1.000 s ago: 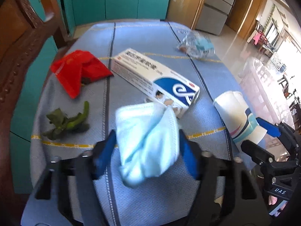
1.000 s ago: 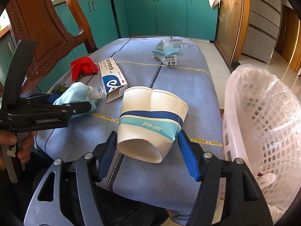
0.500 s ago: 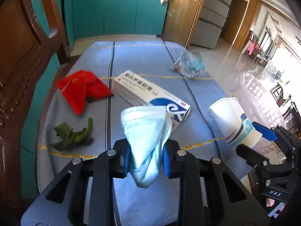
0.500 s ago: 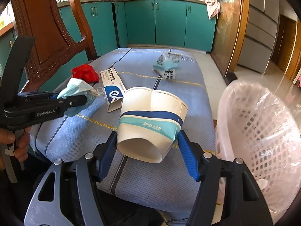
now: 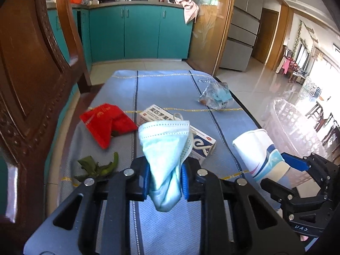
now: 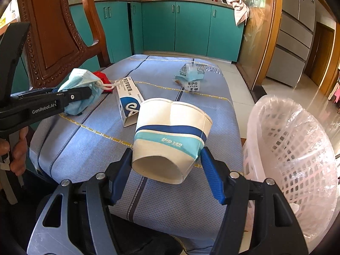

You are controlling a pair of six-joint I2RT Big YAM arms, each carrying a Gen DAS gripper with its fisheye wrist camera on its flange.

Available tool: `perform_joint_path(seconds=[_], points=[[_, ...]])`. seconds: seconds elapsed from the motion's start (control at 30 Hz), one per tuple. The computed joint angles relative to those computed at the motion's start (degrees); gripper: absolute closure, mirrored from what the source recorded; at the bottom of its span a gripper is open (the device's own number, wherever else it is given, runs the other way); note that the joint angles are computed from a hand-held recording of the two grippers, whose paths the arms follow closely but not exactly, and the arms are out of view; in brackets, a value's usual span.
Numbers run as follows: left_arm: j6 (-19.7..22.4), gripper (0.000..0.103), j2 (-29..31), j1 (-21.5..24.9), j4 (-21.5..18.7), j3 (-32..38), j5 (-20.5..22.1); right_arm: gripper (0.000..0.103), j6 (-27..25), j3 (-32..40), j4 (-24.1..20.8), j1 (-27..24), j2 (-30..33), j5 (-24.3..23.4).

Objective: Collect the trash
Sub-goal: 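Lift the blue mask and white paper cup off the table, then carry the mask and cup over the basket and open both grippers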

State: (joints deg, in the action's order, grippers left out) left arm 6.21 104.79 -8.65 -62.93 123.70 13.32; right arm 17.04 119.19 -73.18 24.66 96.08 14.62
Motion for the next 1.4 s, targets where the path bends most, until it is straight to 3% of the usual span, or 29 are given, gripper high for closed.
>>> perform_joint_path(seconds=[0.13,0.67,0.8,0.93,1.13,1.23,1.4], points=[[0.2,0.079,-0.7,-0.2,2.1,-1.1,-1.9,0.039,0.2,-0.3,0.5,0.1,-0.3,0.3],[0.3,0.079,-0.5,-0.2,2.6,-0.8,-3.8,0.039,0.2,0.1,0.3,0.3,0.4,0.3],[0.6,0.079,-1.9,-0.7,6.0,-3.1,-6.2,0.039,0.2,-0.1,1.7,0.0,-1.1,1.6],[1.1,0.08,-3.7,-1.2,9.1,-5.3,-5.4,0.039,0.3,-1.2,4.5,-1.6,-4.6,3.4],[1.9,0.08,-3.2,-3.7,5.3,-2.5,-2.5,0.039,2.2,-7.4,6.4,-6.8,-11.6,6.9],[1.5,0.08,-1.9,-6.6,2.8,0.7,1.8,0.039,4.3,-11.8,6.1,-9.9,-15.1,7.3],[2.8,0.08,2.4,-12.4,-1.5,8.2,4.7,0.039,5.8,-17.7,7.0,-13.8,-20.2,7.4]])
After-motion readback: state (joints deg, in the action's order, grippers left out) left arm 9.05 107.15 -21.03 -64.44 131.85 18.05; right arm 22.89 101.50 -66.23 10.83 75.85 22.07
